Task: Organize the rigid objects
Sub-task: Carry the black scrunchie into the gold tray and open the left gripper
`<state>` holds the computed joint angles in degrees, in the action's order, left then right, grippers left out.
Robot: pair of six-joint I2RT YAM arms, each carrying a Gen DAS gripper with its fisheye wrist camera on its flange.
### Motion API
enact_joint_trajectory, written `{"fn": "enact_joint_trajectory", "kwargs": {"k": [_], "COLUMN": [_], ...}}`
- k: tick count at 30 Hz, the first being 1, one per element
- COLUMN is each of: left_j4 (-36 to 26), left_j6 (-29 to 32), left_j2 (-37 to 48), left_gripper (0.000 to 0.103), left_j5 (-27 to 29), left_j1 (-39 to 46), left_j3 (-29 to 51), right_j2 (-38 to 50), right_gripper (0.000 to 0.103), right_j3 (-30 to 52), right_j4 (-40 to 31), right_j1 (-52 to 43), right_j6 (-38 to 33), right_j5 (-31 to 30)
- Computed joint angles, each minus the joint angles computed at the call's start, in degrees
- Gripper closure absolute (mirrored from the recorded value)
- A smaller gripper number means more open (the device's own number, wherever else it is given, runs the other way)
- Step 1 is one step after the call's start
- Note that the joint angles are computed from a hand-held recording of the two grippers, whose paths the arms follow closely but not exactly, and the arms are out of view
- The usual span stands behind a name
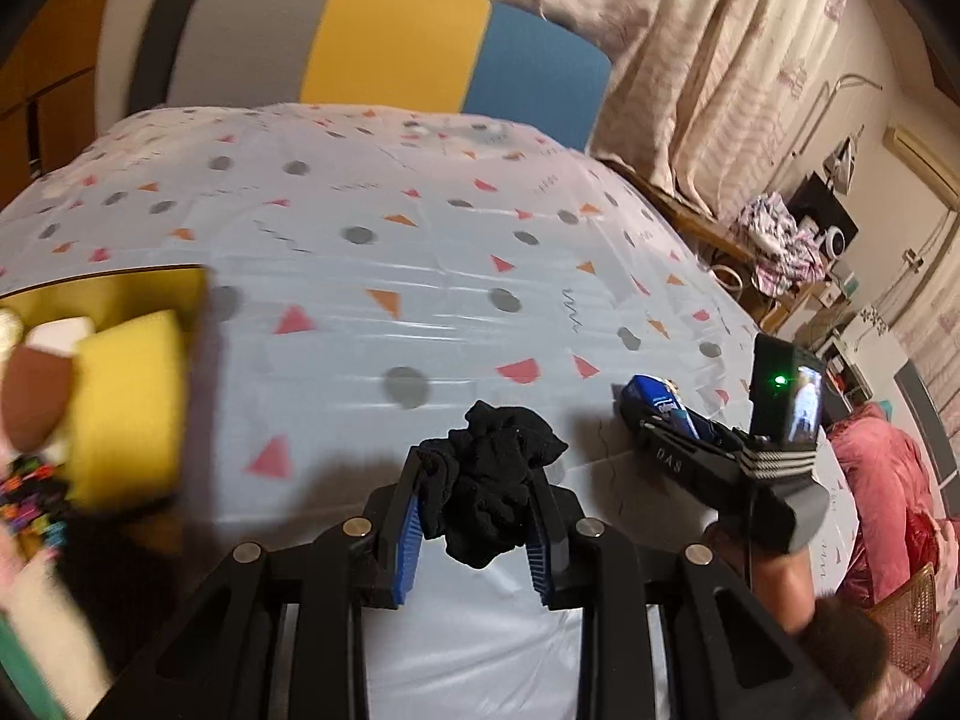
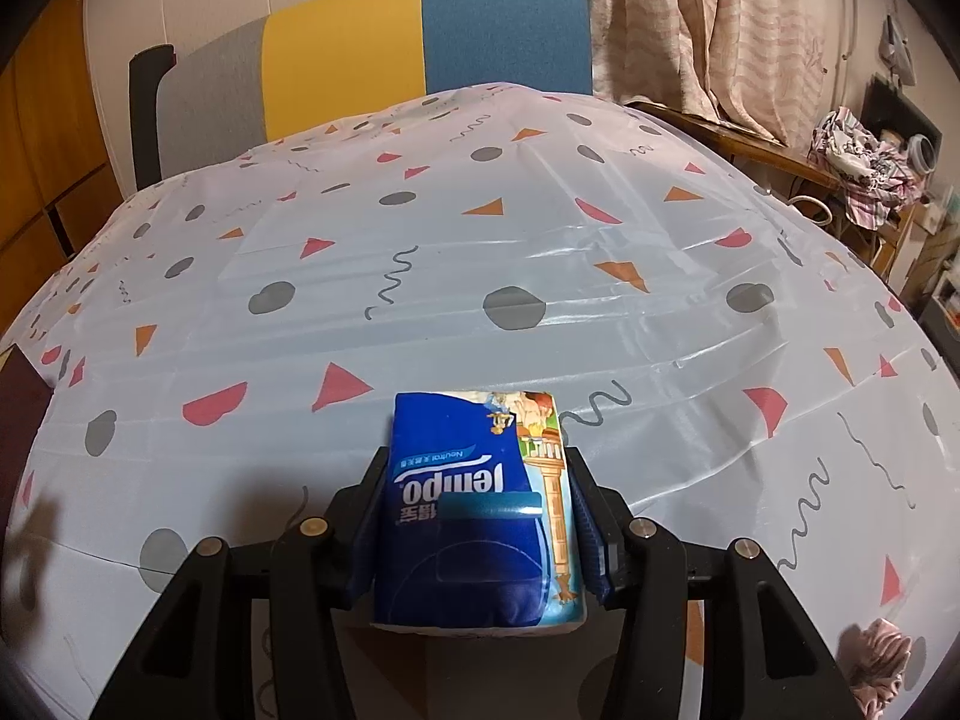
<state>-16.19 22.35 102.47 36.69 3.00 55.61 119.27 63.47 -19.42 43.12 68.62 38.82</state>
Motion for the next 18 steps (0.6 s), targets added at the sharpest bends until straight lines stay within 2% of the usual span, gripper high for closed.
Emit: {"fn": "enact_joint_trajectory", "kwargs": {"k": [5, 9, 12, 18], "left_j4": [-6.4, -8.8, -9.0, -11.5], "left_j6": [4.5, 6.3, 5.3, 0.4], "left_j2": [-0.2, 1.6, 5.0, 16.2], "left_gripper": [0.075, 0.075, 0.075, 0.075], "left_j5": [3.4, 5.2, 4.9, 1.7], "left_j1": [9.4, 15.9, 19.1, 21.2], "left_j3": [3.3, 7.6, 12.3, 27.2], "right_j2": [0.5, 0.8, 1.3, 1.9], "right_gripper": [0.050, 0.050, 0.050, 0.050], "right_j3": [1.0, 1.7, 2.6, 3.7], "right_j4": [-1.7, -2.8, -4.0, -5.6], "right_j1": [0.1, 0.2, 0.3, 0.5], "right_j6": [0.5, 0.7, 1.0, 1.2], "right_j5": [0.3, 0.5, 0.8, 1.1]}}
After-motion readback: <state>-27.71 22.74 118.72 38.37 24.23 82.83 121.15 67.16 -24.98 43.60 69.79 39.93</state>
